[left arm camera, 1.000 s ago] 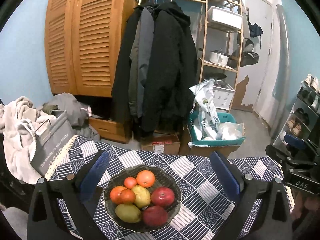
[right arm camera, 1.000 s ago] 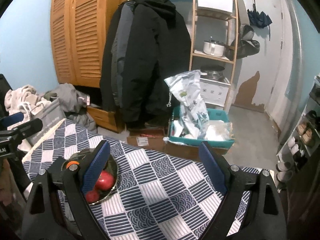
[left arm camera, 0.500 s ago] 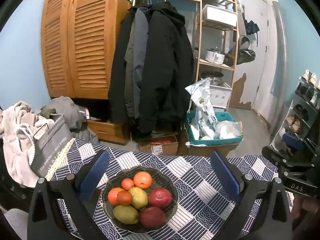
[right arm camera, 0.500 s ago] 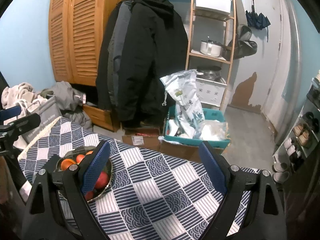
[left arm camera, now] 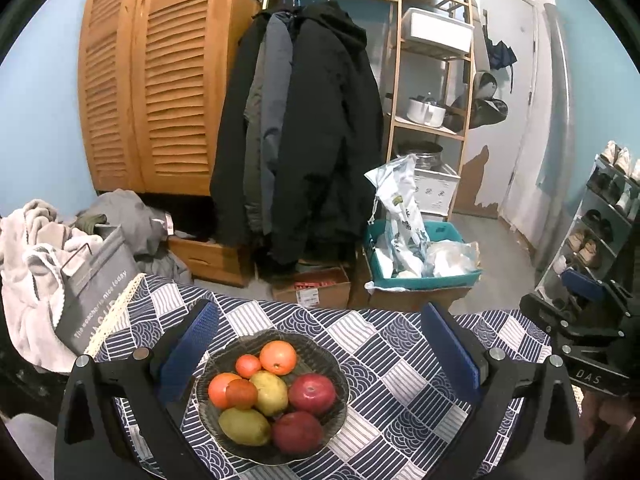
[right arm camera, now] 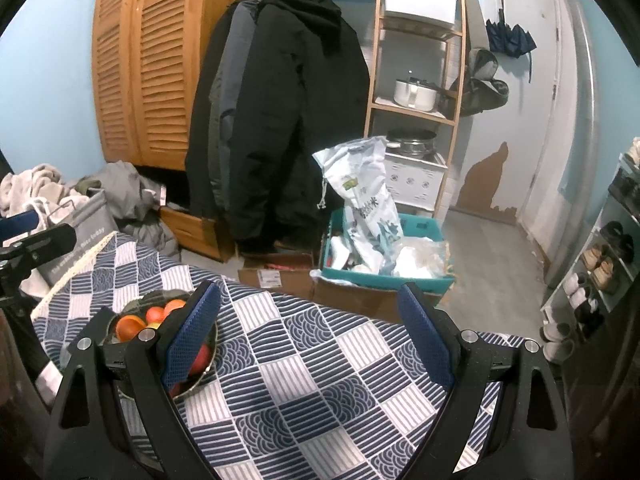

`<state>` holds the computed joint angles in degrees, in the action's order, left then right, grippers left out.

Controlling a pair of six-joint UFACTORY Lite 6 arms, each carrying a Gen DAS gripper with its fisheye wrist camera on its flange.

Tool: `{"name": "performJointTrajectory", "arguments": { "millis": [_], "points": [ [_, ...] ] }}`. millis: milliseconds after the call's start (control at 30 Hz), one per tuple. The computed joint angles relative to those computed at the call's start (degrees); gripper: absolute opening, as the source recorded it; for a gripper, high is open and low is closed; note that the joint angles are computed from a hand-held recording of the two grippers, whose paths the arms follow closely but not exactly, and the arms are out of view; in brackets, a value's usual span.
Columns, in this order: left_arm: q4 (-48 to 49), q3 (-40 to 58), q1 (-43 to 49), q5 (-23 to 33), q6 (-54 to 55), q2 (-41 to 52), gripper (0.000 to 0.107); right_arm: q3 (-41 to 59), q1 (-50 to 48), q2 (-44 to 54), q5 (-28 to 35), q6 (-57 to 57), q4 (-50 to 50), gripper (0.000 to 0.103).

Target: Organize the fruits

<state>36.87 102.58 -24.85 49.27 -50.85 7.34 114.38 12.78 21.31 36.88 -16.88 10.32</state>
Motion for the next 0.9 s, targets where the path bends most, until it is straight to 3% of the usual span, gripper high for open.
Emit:
{"name": "performJointTrajectory", "arguments": {
  "millis": [900],
  "points": [
    [-1.58,6.09,-0.05,1.91,2.40,4.99,0.102,0.18,-1.02,0.31,0.16,-0.53,0.29,0.089]
  ]
}}
